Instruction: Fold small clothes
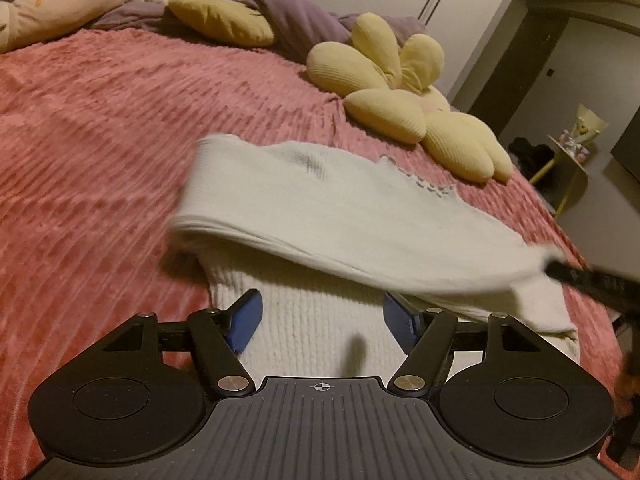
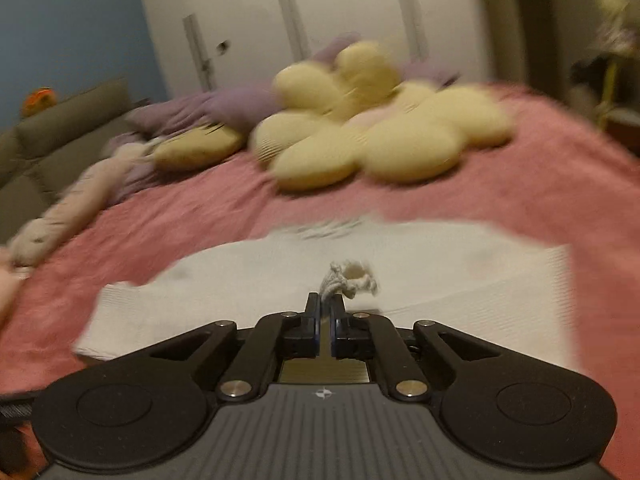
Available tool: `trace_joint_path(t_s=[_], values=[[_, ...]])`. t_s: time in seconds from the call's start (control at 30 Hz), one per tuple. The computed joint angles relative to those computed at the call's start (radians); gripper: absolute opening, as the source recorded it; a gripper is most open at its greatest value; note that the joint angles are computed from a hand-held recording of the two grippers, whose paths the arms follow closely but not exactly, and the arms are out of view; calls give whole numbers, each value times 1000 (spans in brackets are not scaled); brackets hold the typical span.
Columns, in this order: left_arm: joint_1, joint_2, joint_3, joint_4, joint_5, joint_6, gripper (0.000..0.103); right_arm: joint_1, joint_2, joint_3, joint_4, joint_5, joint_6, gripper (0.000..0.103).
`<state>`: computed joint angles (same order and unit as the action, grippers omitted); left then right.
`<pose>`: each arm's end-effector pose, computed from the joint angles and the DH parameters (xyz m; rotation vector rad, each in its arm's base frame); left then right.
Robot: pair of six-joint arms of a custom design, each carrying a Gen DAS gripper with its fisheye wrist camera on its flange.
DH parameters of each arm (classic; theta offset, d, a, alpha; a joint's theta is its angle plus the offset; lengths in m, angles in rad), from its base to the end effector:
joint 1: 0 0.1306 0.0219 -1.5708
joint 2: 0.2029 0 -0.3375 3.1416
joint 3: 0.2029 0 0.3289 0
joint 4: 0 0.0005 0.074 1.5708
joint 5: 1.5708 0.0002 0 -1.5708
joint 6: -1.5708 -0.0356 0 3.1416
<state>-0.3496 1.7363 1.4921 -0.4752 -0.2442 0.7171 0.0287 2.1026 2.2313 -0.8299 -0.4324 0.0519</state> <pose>0.5140 -0.1788 0.2943 -0.5406 2.2155 -0.2843 0.6548 0.0332 0.3545 -0.3167 2.2159 0.4770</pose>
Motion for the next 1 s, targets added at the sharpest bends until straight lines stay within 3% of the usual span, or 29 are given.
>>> trace_joint_path(t_s=[0.07,0.1,0.2,0.23,0.33,0.37,0.4,0.43,0.47,0.5,0.57,0.67,1.0], values=[[-2,13,19,-11,-10,2,73,-26,2,-3,-25,36,12,4],[-4,19,31,-22,-13,1,73,-40,26,33,-75,30,1,4],[-7,27,50,-37,-23,-3,73,-80,133,205,-255,-64,-81,8],[-7,29,55,-42,-25,-2,73,-87,143,217,-264,-93,-107,12],[-7,37,75,-70,-33,-8,73,-97,231,353,-328,-177,-208,38],[-6,40,79,-77,-35,-11,73,-94,261,403,-360,-192,-227,39],[-6,42,83,-86,-40,-11,73,-88,290,449,-380,-197,-243,39],[-6,43,86,-90,-44,-11,73,-80,291,446,-369,-184,-241,32],[-4,43,87,-92,-46,-12,73,-72,297,461,-374,-157,-220,10],[-3,44,89,-97,-53,-13,73,-62,303,482,-383,-119,-190,6],[0,47,96,-109,-71,-13,73,-57,238,373,-292,-81,-149,5],[11,55,109,-127,-75,12,72,-56,95,129,-67,5,-97,5],[13,69,137,-157,-86,13,72,-78,62,67,-4,92,-18,5]])
